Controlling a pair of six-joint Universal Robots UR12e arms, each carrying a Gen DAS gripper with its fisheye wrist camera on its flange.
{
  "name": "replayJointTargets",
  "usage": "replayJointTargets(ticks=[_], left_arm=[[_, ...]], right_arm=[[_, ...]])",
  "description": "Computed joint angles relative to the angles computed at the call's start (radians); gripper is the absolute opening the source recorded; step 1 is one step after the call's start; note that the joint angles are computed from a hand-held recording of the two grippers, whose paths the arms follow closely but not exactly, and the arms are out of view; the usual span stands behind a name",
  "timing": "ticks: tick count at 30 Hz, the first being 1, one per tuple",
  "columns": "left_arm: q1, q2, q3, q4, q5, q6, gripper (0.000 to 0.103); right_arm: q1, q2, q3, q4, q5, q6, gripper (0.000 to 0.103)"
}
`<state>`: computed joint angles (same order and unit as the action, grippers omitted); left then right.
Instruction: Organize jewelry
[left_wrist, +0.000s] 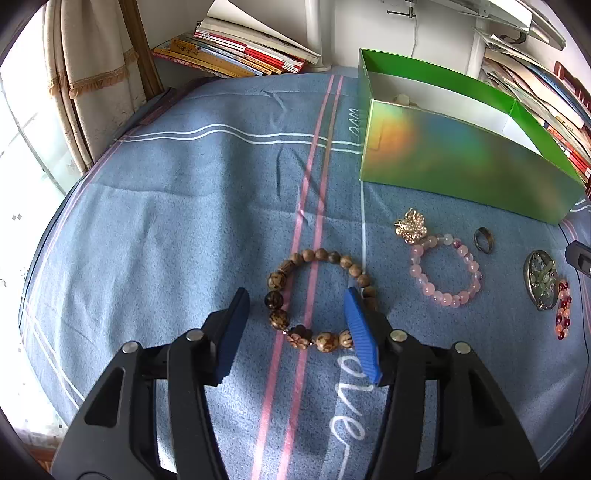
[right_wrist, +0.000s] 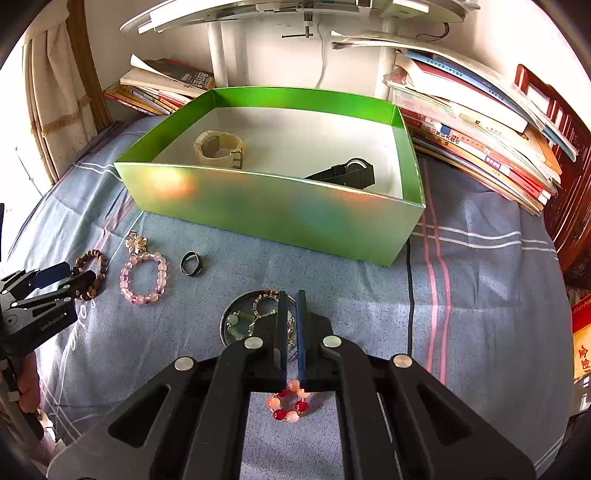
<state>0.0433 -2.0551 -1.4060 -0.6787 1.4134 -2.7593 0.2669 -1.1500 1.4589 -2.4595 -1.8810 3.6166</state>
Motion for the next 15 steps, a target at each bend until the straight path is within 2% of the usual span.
replayJointTargets(ticks=[4,11,15], left_arm=[[0.000,0.000,-0.001,0.002,0.000,0.001,0.056],[0.000,0.000,-0.002,0.005,-0.001,0.002,0.057],[0.000,0.000,-0.002,0.006,-0.001,0.002,0.059]], right_arm=[[-0.004,0.003,-0.003,0.012,0.017,-0.004,0.007],[-0.006,0.023,-0.020,0.048,0.042,-0.017,0.031],[0.001,0.031,-0.027,0.050,0.021,-0.033,0.033]])
